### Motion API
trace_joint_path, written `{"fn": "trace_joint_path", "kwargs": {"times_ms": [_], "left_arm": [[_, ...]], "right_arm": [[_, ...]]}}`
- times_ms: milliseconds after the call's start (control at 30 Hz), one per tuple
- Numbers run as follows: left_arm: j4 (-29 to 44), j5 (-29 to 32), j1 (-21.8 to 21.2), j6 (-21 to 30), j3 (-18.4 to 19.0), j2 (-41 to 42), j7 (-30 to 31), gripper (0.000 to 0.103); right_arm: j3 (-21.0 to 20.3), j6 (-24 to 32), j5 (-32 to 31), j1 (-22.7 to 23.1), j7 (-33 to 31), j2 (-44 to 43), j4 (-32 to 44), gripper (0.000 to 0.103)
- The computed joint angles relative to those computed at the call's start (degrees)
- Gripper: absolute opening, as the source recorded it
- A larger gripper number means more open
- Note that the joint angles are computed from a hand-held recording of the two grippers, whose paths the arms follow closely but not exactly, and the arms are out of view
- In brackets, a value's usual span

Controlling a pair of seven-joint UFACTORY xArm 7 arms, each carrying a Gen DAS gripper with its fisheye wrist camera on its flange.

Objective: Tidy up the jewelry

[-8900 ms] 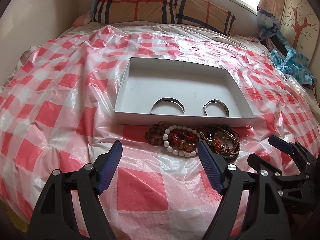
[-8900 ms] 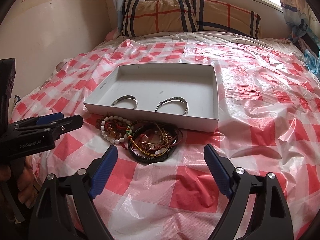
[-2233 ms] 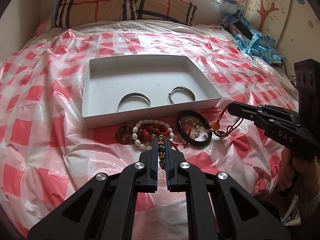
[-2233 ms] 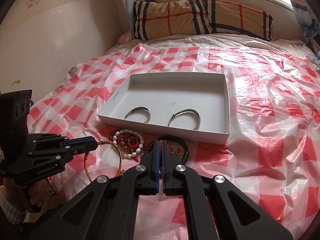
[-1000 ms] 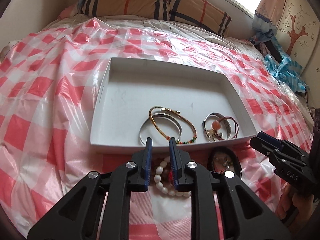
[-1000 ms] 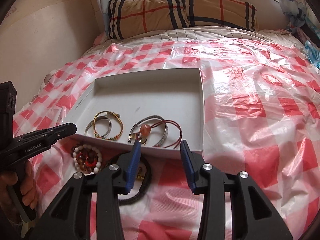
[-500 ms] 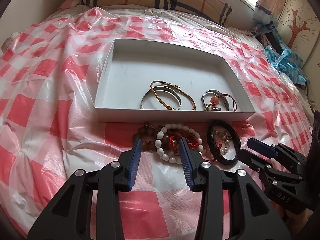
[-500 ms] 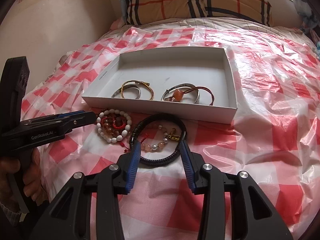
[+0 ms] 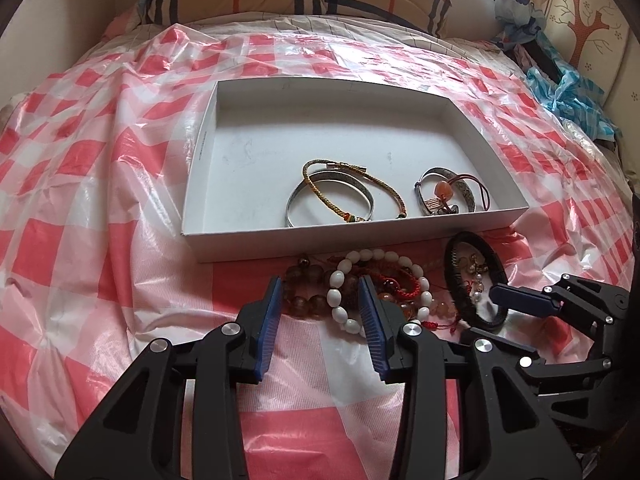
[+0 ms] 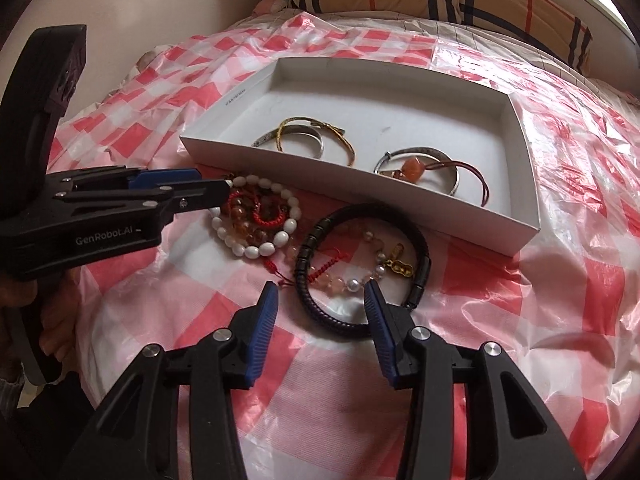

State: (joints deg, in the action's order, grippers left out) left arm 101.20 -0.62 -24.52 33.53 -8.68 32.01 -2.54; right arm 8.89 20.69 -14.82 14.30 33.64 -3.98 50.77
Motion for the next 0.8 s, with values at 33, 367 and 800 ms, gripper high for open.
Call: {"fn": "trace_joint_path", "kwargs": {"times_ms": [33, 367, 800], "left_arm": [[0.76, 0.96, -0.67, 0.52, 0.76, 0.52, -0.71, 0.037], [-0.07, 2.3, -0.8, 0.36, 1.48, 0.54, -2.22, 0.036], [-8.27, 4.23, 0.99, -3.62, 1.16, -4.8, -2.89, 0.027]], "right_arm": [[0.27, 1.18, -2.66, -0.5, 2.63, -0.55, -0.14, 0.044], [1.56, -0.23, -11.89, -2.64, 11.05, -5.47, -3.32, 0.053], [0.15, -5.17, 7.18, 2.56, -12.05, 2.19, 2.56, 0.054]]}}
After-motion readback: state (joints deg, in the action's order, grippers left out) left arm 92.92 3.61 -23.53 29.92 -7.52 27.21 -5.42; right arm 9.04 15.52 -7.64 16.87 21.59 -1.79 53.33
